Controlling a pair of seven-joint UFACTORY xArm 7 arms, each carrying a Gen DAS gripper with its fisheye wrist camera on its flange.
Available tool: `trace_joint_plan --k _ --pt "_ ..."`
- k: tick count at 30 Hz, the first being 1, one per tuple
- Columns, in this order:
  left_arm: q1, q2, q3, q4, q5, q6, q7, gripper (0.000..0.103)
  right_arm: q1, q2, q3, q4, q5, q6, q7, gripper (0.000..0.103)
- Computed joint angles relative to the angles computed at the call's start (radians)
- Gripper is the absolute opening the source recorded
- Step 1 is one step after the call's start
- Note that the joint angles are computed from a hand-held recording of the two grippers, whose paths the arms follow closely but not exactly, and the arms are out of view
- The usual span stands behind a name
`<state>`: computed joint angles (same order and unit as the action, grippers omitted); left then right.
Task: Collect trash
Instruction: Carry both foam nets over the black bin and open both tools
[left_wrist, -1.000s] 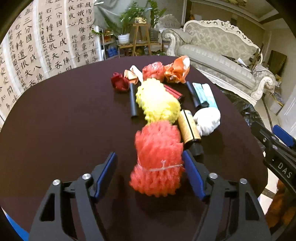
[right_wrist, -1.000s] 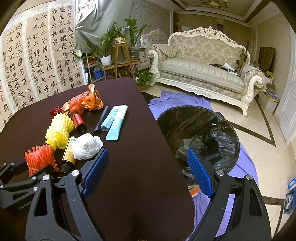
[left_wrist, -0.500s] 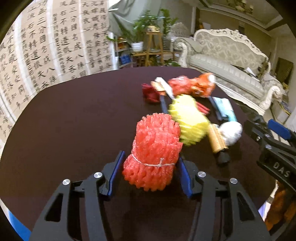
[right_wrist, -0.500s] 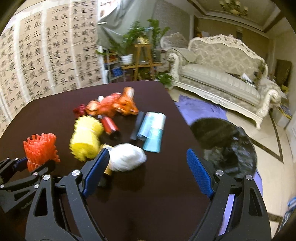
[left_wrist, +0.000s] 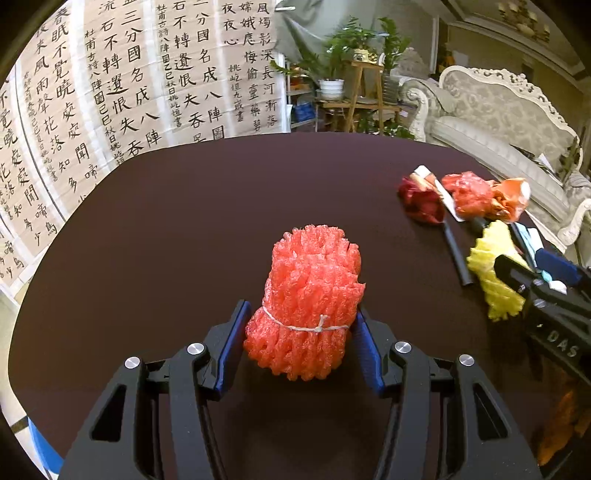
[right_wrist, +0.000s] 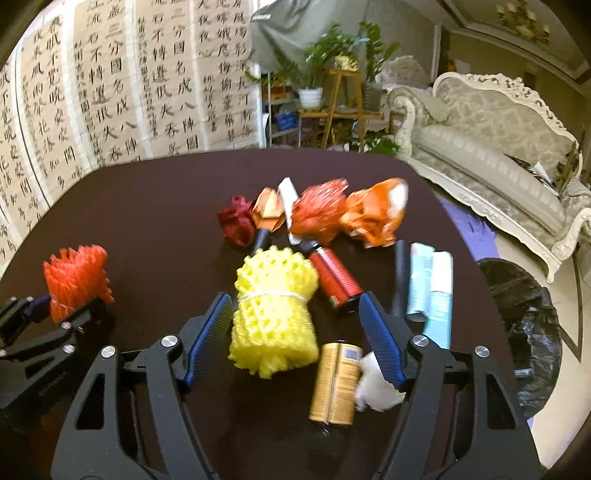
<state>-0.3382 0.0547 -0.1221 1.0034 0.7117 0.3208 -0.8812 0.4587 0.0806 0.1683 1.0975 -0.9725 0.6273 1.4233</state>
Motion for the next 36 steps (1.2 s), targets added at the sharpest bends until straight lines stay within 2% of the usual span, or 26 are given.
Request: trace_joint_plan --k 2,3,4,11,16,21,26,33,36 --pt "0.0 0.008 0.0 0.008 -0.009 0.002 0.012 0.053 -0.007 0.015 -0.003 0.003 0.035 -0.028 -0.03 0.055" --pt "-0.002 0.005 0.002 0.002 0.0 -0.002 0.004 0.053 -0.01 0.016 -0.006 -0.003 0.05 -0.051 -0.036 0.046" --pt "-0.003 0.007 0.001 0.004 -0.001 -0.003 0.006 0.053 -0.011 0.018 -0.008 -0.005 0.065 -0.056 -0.044 0.043" --pt "-0.011 -0.01 0.0 -0.005 0.054 -0.034 -0.037 0.053 -0.012 -0.067 0.0 -0.074 -0.017 -0.052 0.043 0.043" --pt "-0.026 -0.016 -0.024 0.005 0.065 -0.065 -0.049 0.053 -0.054 -0.169 0.036 -0.155 -0.049 -0.022 0.1 0.043" --pt "-0.062 0.001 -0.046 0.038 0.056 -0.09 -0.015 0.053 -0.121 -0.337 0.085 -0.292 -0.037 0.053 0.142 0.043" --pt "-0.131 0.056 -0.053 0.107 0.053 -0.105 0.011 0.053 -0.198 -0.503 0.117 -0.422 0.008 0.134 0.154 0.043" --pt "-0.26 0.163 -0.03 0.253 0.028 -0.097 0.064 0.053 -0.318 -0.674 0.114 -0.566 0.048 0.127 0.131 0.043" --pt "-0.301 0.223 -0.027 0.338 -0.025 -0.077 0.127 0.053 -0.38 -0.702 0.11 -0.598 0.047 0.091 0.119 0.043"
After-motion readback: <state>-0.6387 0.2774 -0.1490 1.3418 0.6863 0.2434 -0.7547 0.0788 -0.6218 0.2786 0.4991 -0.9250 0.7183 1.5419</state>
